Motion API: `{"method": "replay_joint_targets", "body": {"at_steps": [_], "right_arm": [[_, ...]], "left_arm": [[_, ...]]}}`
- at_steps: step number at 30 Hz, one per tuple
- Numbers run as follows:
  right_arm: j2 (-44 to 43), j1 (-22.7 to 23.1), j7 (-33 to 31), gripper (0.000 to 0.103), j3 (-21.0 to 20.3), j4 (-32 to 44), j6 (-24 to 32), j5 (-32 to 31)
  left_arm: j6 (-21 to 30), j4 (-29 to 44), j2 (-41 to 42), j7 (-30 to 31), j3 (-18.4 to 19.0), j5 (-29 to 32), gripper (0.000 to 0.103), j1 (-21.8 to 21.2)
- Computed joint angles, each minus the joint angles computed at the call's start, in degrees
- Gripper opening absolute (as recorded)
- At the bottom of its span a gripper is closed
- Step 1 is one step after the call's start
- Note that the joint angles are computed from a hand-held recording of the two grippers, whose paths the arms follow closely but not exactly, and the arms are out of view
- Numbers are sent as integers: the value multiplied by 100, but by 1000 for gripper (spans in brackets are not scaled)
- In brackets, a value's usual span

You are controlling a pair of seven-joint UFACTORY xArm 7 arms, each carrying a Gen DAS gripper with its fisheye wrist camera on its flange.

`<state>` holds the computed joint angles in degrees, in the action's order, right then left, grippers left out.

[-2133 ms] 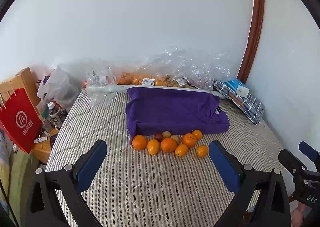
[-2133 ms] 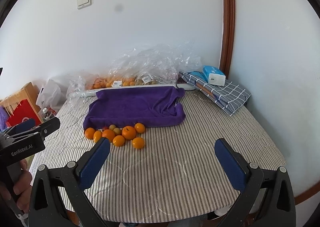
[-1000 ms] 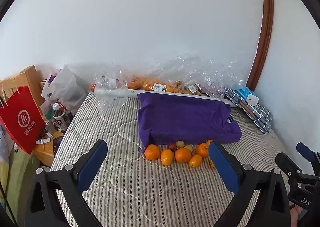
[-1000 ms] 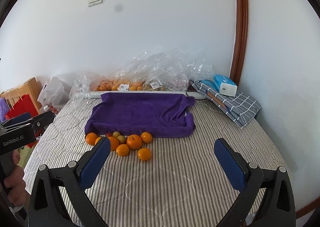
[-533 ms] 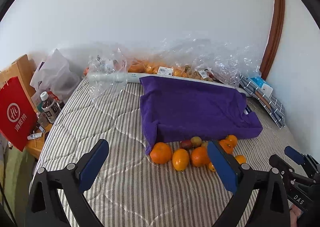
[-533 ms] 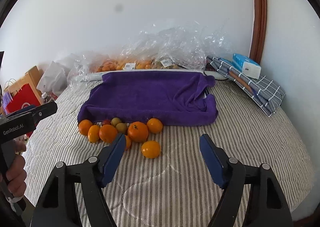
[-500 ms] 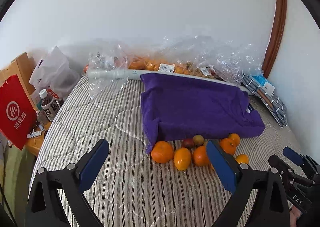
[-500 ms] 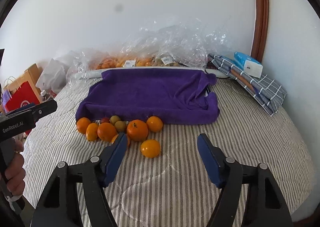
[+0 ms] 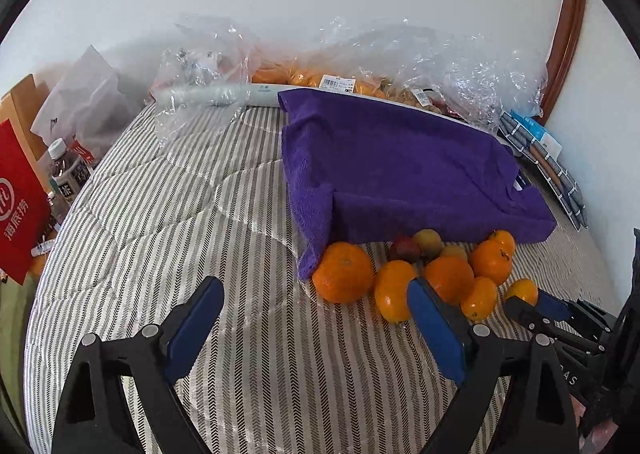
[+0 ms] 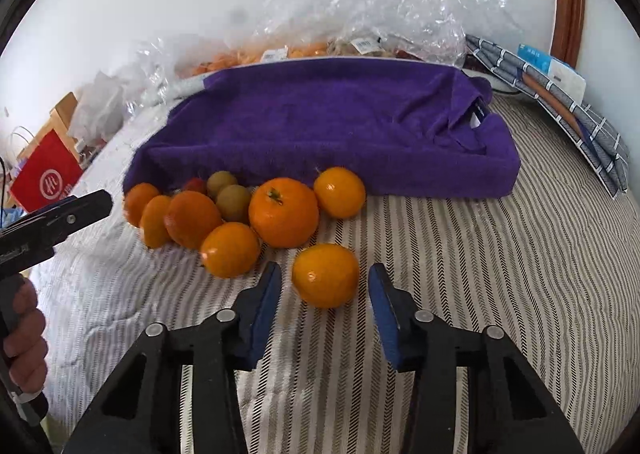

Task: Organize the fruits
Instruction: 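Grasp a single orange with the right gripper while the left tool approaches the cluster, then grasp a large orange with the left gripper while the right gripper holds its orange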

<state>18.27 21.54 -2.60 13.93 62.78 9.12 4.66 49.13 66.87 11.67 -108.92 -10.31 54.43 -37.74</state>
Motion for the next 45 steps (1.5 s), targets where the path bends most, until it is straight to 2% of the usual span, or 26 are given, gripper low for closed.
{"method": "replay_joint_targets", "body": {"at_steps": [2, 5, 7, 9, 13, 15, 17, 19, 21, 24, 31, 34, 38, 45], "right_arm": [[60, 98, 75, 35, -106, 56, 63, -119], [-20, -88, -132, 35, 85, -49, -36, 32], [-111, 27, -47, 35, -96, -178, -159, -107], [-163, 130, 100, 35, -302, -269, -274, -299], [-217, 141, 286, 35, -517, -358, -335, -585], [-206, -47, 196, 35, -363, -366, -338, -502], [-165, -493, -200, 35, 107, -351, -338, -90], [-153, -463, -208, 35, 65, -348, -389, -19], [-155, -466, -230, 35, 78, -362, -430, 38], [-172, -603, -386, 35, 237, -415, -534, 210], [-141, -939, -786, 35, 610, -394, -496, 687], [-130, -1067, -971, 35, 761, -389, -499, 924], [-129, -1090, -1073, 35, 785, -389, -504, 1114], [-120, -1118, -1183, 35, 804, -351, -435, 1346]], "left_arm": [[-59, 2, 41, 46, 11, -19, 92, 23], [-155, 16, 94, 146, 49, -38, 85, 53], [-269, -43, 77, 108, 86, 4, 81, 74], [-425, -116, 42, 30, 124, 84, 69, 116], [-998, -193, 64, -21, 195, 172, 63, 275], [-1325, -241, 78, -200, 251, 331, 57, 308], [-1541, -278, 100, -492, 311, 522, 55, 303], [-1717, -359, 80, -874, 367, 803, 51, 290], [-1775, -432, 46, -1046, 368, 908, 41, 314], [-1992, -580, -41, -1292, 363, 1046, 40, 386], [-1748, -801, -331, -987, 127, 716, 37, 449], [-2039, -909, -383, -938, 105, 659, 37, 535], [-2295, -834, -226, -771, 135, 545, 37, 589], [-2335, -679, -45, -1030, 315, 625, 37, 523]]}}
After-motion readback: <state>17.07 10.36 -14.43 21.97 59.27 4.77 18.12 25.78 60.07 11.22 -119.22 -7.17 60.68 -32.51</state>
